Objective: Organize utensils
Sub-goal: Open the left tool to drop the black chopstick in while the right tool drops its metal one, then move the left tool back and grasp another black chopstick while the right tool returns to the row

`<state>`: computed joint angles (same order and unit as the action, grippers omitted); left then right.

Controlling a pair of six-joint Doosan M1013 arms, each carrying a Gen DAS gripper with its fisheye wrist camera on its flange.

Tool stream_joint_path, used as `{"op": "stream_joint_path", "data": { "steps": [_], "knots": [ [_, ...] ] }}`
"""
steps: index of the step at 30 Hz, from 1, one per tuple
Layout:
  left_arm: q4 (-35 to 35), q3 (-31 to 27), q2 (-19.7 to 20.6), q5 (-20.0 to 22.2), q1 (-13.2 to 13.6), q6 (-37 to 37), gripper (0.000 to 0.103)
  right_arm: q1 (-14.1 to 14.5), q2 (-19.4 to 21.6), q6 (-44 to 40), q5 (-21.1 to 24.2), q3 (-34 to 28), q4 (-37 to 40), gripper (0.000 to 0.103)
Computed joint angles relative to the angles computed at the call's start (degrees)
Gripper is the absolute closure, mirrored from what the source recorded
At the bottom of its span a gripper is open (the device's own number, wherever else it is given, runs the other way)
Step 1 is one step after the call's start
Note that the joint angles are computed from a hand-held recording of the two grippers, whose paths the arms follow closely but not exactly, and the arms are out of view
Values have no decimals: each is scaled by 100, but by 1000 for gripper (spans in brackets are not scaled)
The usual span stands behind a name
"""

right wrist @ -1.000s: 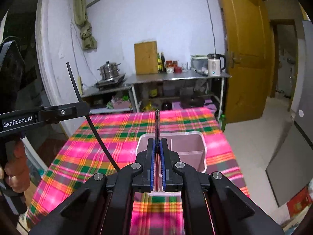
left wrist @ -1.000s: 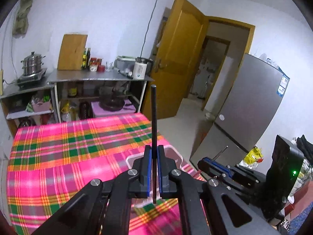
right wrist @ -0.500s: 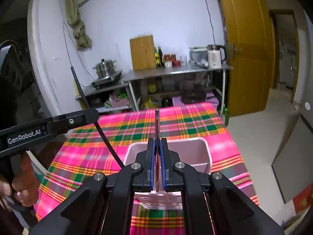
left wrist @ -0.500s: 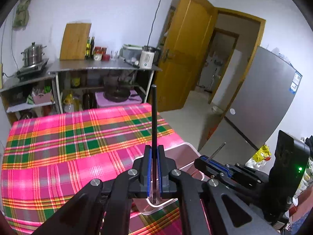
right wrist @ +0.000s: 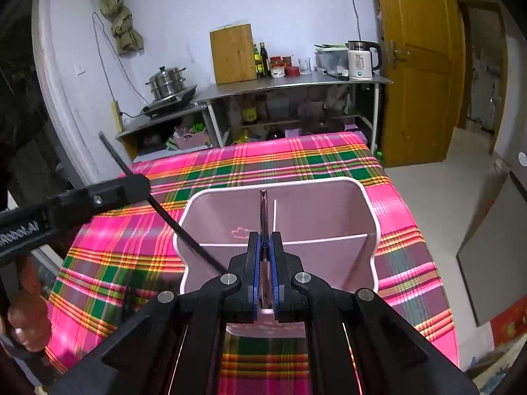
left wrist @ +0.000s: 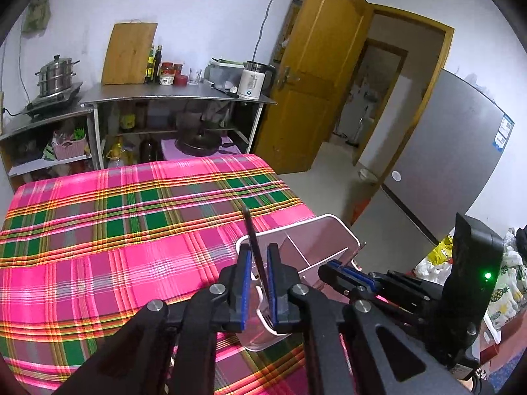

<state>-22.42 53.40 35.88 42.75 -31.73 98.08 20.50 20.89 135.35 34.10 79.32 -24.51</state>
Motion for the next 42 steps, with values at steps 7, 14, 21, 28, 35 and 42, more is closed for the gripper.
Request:
{"op": "stream_joint_path", "data": {
  "steps": [7,14,21,28,35,42],
  "knots": [
    [-32,306,-243,-236,-10,123,86,121,-113,461,101,105,-542,88],
    [-101,880,-659,-694,-19,296,81,302,-332,855,154,310,-1169,86],
    [-146,1613,-1167,-1233,-16,404,72,551,-512,1199,167,479,-1697,86],
    [4,2229,-1566,-1596,41,145,67,830,-651,1395,201,619,-2070,86],
    [343,2700,-1830,-1772,110,-302,66,1066,-708,1559,203,699,-2329,86],
    [520,3064,-1988,-1856,150,-514,66,1180,-694,1527,177,732,-2288,86]
  ]
}}
